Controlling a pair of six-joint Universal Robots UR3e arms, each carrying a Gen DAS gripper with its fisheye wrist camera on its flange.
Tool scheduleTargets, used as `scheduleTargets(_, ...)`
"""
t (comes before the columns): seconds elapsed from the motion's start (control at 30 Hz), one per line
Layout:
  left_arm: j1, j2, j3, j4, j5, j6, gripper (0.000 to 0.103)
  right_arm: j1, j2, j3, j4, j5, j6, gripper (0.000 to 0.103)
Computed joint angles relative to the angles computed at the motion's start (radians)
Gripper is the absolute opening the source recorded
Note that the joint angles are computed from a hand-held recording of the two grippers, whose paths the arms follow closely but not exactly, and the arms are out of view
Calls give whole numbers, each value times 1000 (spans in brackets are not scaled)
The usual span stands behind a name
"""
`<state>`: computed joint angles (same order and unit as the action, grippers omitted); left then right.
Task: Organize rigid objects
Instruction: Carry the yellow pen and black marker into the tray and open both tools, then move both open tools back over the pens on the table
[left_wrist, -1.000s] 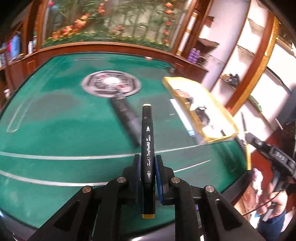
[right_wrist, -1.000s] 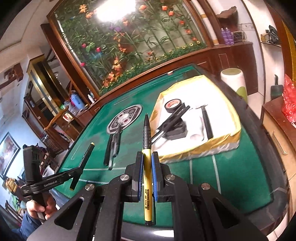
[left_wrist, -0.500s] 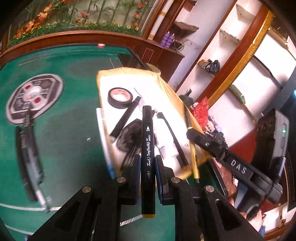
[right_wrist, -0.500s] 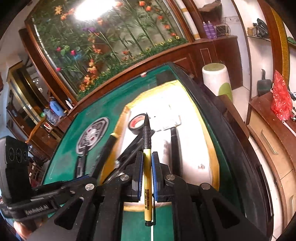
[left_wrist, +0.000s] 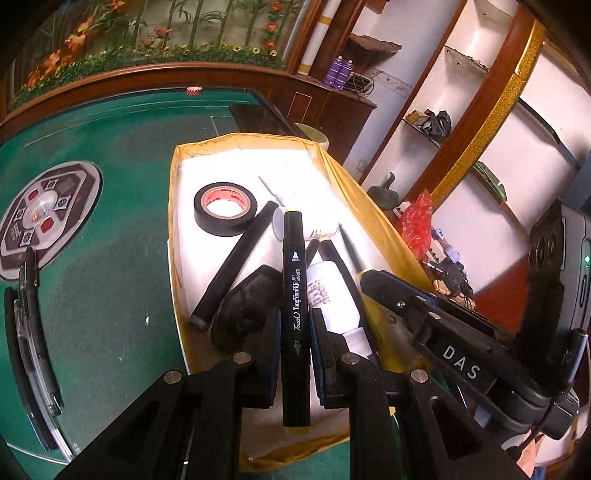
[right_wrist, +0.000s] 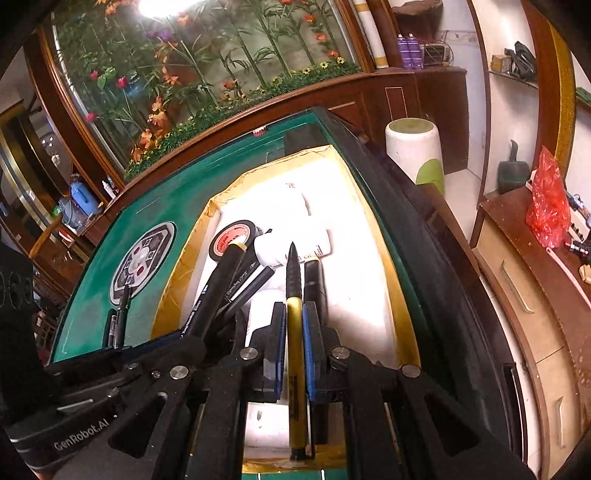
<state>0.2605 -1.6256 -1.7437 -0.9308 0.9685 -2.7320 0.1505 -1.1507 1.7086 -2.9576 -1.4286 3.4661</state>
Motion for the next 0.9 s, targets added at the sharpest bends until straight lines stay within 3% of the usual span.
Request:
scheduleTargets(0.13,21,27,-30,19,-19,11,15,5,-17,26,-26,-4,1,20)
scheduleTargets(0.3,85,135,-101,4,-58,63,16,61,-76,85,-96,-87,-8,24)
scheduleTargets(0.53,235,371,-219,-119,-141,228,26,182,-138,171,-239,-198,0,34)
scheduleTargets(0.6,321,446,-225,-255,-192,330,29,223,-146,187,-279,-236,3,38)
scheduleTargets(0.7,523,563,-191,-613,-283,619,34,279,-149,212,-359,-262,-10,50)
scheduleTargets(0.73,620,589,-149,-795,-294,777,40,303,-147,224,-397,-273,-13,55)
scheduleTargets(0.8,757,601,-90,-1024,-286,1001,44,340,-140,242,-464,-287,-26,62)
scheduleTargets(0.83,837,591,-55,-1136,-273,1122,47,339,-144,259,-495,-239,-27,67)
scheduleTargets(0.9,952,552,-17,-1222,-221,1254,47,341,-158,259,-466,-160,-33,77)
